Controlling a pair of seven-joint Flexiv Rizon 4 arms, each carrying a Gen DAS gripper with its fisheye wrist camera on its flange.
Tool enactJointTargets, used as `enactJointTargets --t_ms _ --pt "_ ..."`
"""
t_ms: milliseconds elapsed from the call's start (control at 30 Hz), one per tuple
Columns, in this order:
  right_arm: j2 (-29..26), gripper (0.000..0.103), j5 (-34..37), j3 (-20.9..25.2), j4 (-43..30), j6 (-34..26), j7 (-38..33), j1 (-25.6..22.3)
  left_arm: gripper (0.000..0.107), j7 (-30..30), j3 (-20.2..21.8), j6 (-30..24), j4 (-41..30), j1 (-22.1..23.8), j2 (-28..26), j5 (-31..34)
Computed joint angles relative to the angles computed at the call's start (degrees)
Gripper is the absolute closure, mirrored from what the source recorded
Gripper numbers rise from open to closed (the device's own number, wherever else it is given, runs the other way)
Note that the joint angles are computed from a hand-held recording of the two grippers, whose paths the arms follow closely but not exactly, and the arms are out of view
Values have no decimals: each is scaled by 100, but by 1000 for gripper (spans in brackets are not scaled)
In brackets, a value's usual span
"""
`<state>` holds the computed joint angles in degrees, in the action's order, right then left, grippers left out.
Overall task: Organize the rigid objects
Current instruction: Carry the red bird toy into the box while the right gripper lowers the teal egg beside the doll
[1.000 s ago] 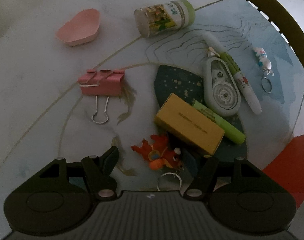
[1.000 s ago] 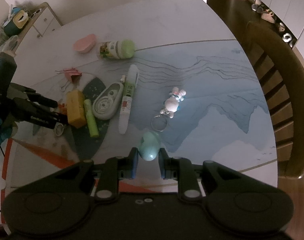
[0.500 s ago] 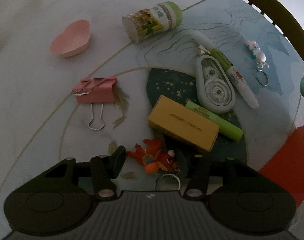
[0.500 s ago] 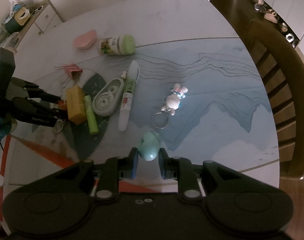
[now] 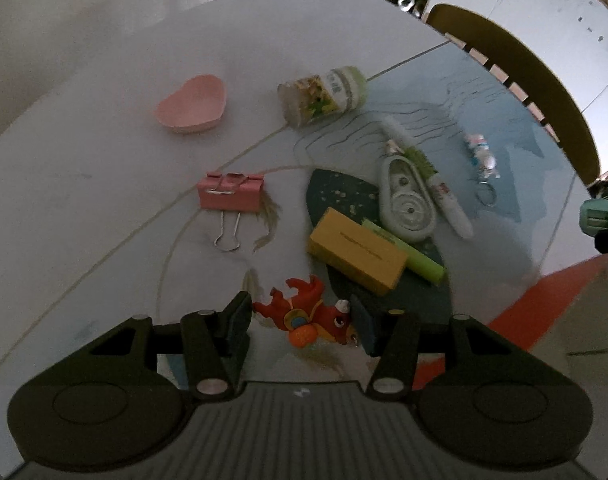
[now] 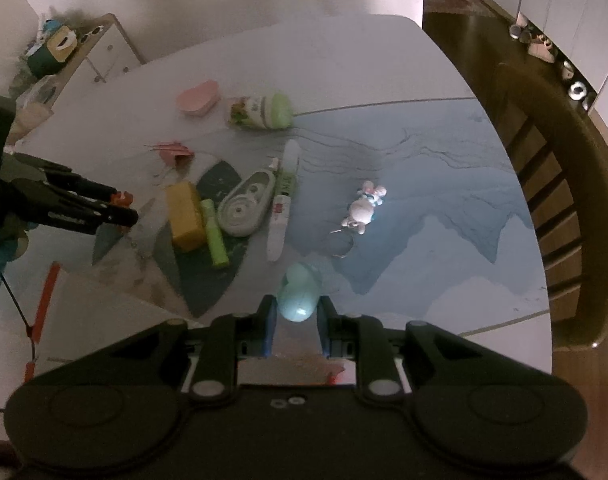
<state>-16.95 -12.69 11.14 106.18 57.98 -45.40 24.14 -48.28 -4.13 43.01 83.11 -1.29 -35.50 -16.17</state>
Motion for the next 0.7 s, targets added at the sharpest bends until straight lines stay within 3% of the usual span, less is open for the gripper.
enactJointTargets --t_ms 367,700 --pt "448 83 -498 51 323 33 564 244 53 804 -156 242 1121 211 994 -626" --pt "670 83 -794 189 526 18 960 426 53 1661 -124 56 1849 183 1806 -1315"
